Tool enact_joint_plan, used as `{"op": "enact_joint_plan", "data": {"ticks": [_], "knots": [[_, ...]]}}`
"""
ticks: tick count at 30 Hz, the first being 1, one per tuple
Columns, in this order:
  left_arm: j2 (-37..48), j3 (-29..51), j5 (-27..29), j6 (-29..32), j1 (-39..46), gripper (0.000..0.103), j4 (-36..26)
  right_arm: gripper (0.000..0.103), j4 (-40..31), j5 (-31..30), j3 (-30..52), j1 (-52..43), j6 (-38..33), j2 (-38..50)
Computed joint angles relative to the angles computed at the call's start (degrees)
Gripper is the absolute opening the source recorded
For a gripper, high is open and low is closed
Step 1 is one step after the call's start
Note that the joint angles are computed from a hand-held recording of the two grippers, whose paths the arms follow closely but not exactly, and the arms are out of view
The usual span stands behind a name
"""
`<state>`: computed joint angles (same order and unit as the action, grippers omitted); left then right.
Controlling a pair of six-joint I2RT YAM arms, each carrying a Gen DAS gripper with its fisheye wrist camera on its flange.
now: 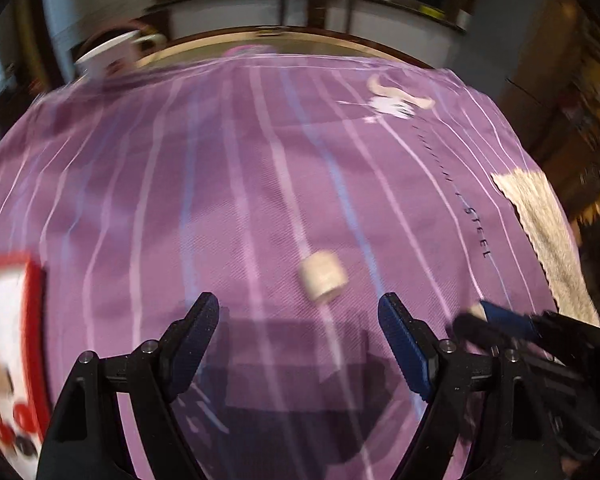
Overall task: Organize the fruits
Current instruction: 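Grasp a beige piece with the right gripper while the left gripper grasps the other, then carry both beige pieces into the tray and open both grippers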
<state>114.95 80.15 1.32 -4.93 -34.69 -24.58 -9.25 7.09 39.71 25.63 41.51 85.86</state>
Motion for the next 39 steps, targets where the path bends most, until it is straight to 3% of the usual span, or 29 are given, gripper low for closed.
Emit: {"op": "enact_joint_plan", "data": {"ticks": [2,4,5,6,8,14,18,21,25,30,39], "knots": [[3.0,3.0,-0.3,1.4,-1.2,0.080,-0.7,0.025,-0.2,0.1,-1.7,0.0,1.1,-1.7],[6.1,6.2,-1.5,2.7,-2.1,0.065,-2.2,0.025,-0.7,0.4,-3.0,0.1,2.2,-3.4],[7.7,8.1,-1.8,3.3,-2.5,0.047,-3.5,0.025,-1.0,0.6,-3.6,0.3,2.5,-4.4],[8.7,9.0,-2.4,3.6,-2.6,0.037,-4.1,0.025,-1.3,0.8,-3.8,0.4,2.7,-4.9],[8.4,8.2,-3.3,3.8,-3.0,0.027,-2.8,0.025,-2.4,1.5,-4.4,0.7,3.0,-6.5],[3.8,4.1,-1.4,2.2,-2.7,0.027,-1.7,0.025,-8.1,3.9,-6.3,-1.5,5.8,-13.5],[-4.6,-3.4,0.3,1.5,-1.9,0.027,0.0,0.025,-12.4,6.2,-5.2,-1.1,7.3,-17.5],[-11.0,-9.2,2.8,0.2,0.6,0.027,0.3,0.025,-12.7,7.0,-2.5,2.9,9.0,-15.7],[-20.0,-16.8,5.8,0.4,8.1,0.027,-0.7,0.025,-11.7,7.9,4.3,9.8,10.8,-8.3],[-29.3,-23.7,7.4,5.5,24.1,0.027,-3.7,0.025,-12.0,9.1,18.0,18.1,10.7,4.2],[-28.3,-25.0,11.8,21.4,54.1,0.027,-7.0,0.025,-17.0,6.2,48.7,28.9,7.9,29.1]]}}
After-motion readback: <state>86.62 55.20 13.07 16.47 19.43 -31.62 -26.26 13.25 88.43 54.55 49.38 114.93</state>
